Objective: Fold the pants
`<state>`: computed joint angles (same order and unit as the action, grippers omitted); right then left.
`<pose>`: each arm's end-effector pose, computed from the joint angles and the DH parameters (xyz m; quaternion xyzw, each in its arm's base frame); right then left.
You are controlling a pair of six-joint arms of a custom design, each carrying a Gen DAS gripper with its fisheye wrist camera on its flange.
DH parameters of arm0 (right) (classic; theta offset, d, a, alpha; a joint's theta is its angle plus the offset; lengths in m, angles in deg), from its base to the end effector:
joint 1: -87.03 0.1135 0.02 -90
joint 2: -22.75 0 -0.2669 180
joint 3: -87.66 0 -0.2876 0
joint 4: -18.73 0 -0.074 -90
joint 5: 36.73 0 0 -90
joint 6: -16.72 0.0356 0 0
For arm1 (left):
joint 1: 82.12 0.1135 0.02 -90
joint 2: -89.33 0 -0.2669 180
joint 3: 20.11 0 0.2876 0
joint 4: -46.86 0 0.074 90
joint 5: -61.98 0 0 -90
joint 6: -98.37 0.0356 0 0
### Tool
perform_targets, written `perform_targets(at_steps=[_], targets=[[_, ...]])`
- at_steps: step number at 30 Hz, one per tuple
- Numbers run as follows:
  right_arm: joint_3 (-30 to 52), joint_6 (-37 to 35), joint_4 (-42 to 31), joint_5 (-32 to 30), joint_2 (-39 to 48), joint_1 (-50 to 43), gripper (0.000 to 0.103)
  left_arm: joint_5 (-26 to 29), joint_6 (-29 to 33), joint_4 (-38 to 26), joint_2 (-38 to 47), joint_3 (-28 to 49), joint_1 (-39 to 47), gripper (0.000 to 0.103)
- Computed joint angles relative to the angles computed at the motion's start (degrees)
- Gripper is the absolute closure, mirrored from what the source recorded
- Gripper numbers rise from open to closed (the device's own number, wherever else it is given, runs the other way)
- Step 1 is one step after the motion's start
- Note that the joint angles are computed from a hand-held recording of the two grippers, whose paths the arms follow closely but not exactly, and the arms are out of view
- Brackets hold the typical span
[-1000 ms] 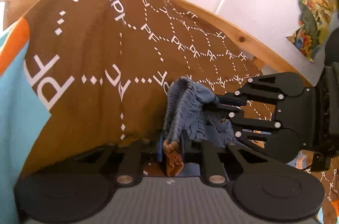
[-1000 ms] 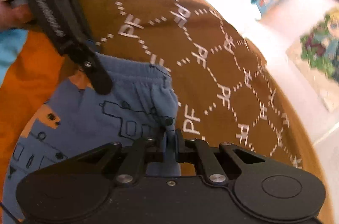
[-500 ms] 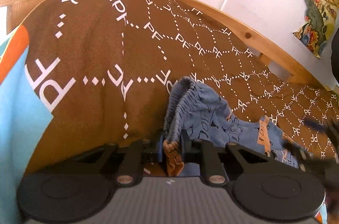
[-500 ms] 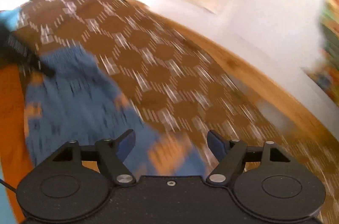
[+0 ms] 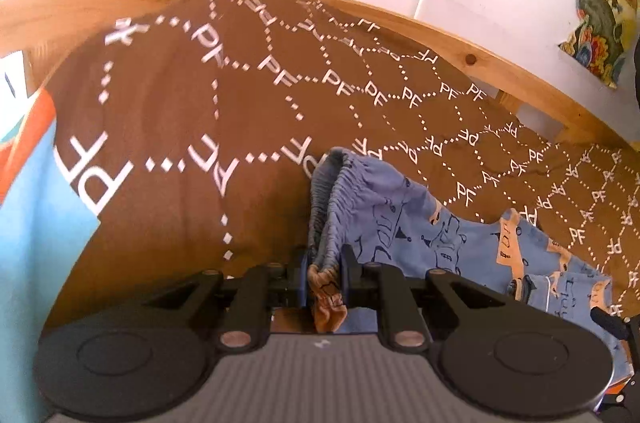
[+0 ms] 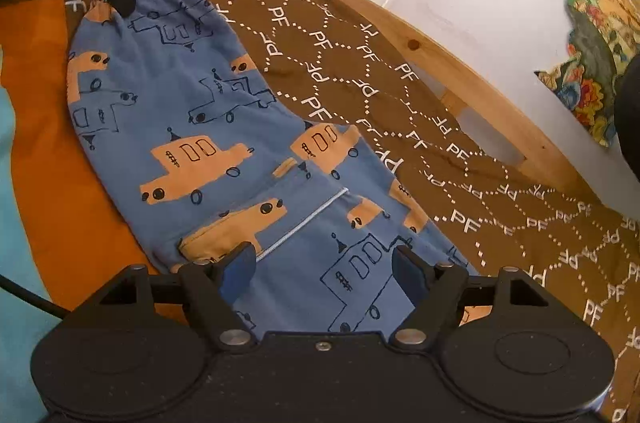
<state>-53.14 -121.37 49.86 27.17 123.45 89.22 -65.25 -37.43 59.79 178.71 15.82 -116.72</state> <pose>0.2974 0.0270 0.0694 -0.4607 0.7175 -0.0085 0.5224 0.2313 -0.1334 0.0828 -0.2169 0.8436 -0.0346 0.4901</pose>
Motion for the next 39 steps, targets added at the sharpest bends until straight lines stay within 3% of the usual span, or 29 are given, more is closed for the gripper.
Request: perform_targets(at_steps=[4,8,18,23,26,32,39], targets=[[0.9,2.61,-1.01,-1.32,0.52,-1.2,0.019,-5.78,-3.22,-6.43,-0.74,2.53,-3.87,0.086],[1.19,4.18,0.14,-1.16,1.52,-1.41,0.014,-10.56,-1.65,-12.83,-0.18,6.18,-6.97,0.086],[-3.17,4.13,13.66,0.46,4.3,-0.74,0.011,-12.13,-2.23,-20.4,-1.42,10.27,-9.25,0.086],[-3.68,5.04,14.32,-2.01,3.65,-1.89,0.01,-12.23,-3.31,-29.99,-1.51,15.62,-9.97,0.086],[-3.35,6.47,11.92,-7.24,1.86,-4.19,0.006,-12.28,-2.96,-33.99,-1.05,19.17,-10.87,0.086],[-0.46,11.51,7.36,-13.73,-1.84,-11.65,0.003,-13.54,6.81,-31.86,1.98,25.69,-15.15,0.086],[6.11,12.26,1.34,-10.99,-1.33,-19.18,0.002,-8.88,18.78,-23.88,11.75,35.57,-18.81,0.086]])
